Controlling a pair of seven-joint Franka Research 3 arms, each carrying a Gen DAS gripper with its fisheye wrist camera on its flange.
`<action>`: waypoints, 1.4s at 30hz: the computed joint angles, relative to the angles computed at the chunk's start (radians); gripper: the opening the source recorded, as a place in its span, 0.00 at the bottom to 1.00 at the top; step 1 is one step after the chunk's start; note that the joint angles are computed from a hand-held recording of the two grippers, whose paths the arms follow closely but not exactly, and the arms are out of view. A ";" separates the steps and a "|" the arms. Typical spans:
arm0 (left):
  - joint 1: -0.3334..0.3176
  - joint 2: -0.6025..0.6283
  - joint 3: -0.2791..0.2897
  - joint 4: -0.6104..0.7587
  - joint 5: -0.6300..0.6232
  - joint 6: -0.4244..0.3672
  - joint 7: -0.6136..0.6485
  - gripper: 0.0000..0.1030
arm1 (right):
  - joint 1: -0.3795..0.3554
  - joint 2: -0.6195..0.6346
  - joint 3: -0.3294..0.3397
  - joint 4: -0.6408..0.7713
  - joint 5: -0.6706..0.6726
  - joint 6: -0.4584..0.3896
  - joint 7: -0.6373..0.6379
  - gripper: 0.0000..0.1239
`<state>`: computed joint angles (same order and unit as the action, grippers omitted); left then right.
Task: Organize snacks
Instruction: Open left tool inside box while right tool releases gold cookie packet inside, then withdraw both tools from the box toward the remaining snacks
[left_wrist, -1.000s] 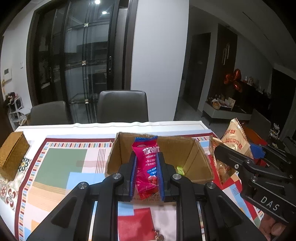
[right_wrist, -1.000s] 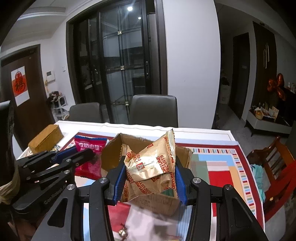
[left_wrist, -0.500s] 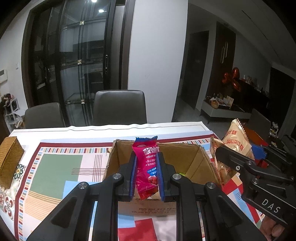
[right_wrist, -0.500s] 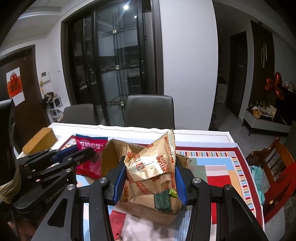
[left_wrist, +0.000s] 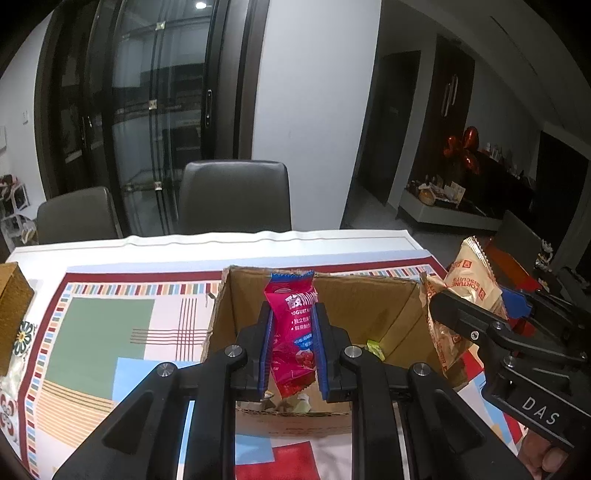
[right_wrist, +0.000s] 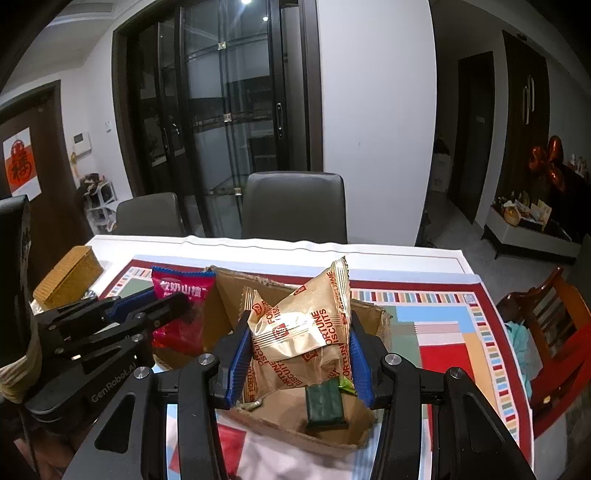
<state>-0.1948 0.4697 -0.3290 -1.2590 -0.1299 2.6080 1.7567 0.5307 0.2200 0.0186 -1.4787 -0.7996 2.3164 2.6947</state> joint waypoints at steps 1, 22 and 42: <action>0.002 0.000 -0.002 -0.001 -0.003 -0.003 0.002 0.20 | -0.002 0.002 0.000 0.002 0.005 0.002 -0.005 0.39; 0.004 -0.047 0.022 -0.075 0.025 0.055 -0.051 0.81 | 0.010 -0.005 -0.007 0.010 -0.053 -0.064 0.039 0.70; 0.001 -0.159 0.037 -0.217 0.089 0.107 -0.106 0.90 | -0.003 -0.094 0.050 -0.080 -0.139 -0.120 0.138 0.71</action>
